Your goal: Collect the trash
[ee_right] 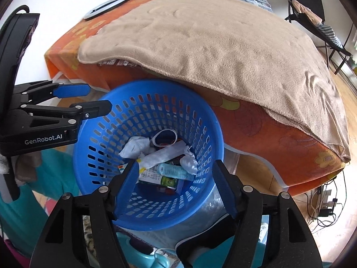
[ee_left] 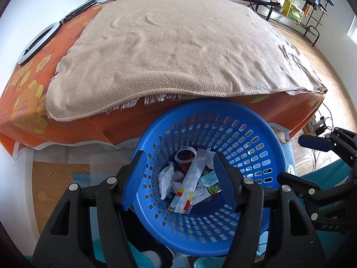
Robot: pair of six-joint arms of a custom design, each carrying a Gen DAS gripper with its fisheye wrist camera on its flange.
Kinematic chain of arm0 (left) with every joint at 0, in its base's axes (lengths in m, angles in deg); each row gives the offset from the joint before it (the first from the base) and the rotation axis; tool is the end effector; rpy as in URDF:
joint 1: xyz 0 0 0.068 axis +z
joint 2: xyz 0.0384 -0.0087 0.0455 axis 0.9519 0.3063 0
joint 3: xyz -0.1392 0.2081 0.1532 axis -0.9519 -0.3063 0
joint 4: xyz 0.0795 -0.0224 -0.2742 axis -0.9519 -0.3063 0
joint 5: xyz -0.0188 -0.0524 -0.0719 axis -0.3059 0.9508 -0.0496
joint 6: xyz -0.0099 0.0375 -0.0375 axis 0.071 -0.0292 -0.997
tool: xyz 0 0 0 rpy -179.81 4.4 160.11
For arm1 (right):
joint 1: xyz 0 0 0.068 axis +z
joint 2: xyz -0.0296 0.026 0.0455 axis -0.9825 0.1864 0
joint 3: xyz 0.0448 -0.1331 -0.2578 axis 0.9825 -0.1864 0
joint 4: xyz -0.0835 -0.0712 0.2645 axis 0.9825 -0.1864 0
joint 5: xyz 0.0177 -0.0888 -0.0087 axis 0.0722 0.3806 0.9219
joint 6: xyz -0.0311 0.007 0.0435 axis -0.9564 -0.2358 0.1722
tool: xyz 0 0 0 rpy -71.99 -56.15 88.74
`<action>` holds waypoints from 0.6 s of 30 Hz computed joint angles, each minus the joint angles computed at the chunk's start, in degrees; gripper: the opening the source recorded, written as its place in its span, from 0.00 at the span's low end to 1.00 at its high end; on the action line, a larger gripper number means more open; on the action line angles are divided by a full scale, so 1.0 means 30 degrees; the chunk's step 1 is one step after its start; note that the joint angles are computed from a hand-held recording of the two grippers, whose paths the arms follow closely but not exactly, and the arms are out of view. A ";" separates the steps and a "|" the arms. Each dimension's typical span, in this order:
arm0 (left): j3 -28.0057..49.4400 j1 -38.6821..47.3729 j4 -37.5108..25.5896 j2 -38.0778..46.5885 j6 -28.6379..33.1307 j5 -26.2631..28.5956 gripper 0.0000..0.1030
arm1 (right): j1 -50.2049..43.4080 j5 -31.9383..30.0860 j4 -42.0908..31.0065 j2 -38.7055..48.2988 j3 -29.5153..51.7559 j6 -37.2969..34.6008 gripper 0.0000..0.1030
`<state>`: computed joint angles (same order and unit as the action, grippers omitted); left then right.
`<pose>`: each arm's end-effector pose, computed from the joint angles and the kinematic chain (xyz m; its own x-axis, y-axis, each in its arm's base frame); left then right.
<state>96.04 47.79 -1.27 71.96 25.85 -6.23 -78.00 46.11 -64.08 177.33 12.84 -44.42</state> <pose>0.2684 -0.1151 0.0598 -0.8872 -0.0782 -0.4547 -0.0584 0.9966 -0.0574 0.3176 0.0176 0.0424 -0.7360 -0.5289 -0.4226 -0.6078 0.7911 0.0683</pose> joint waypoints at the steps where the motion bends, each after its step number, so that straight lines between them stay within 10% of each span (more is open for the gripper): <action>1: -0.0016 0.0015 0.0014 -0.0058 -0.0004 -0.0043 0.62 | 0.0019 0.0145 0.0131 -0.0034 -0.0053 0.0029 0.65; 18: 0.0109 -0.0116 -0.0644 -0.1318 0.0154 -0.0637 0.62 | -0.0073 0.0951 0.1343 -0.0463 -0.0296 0.0796 0.66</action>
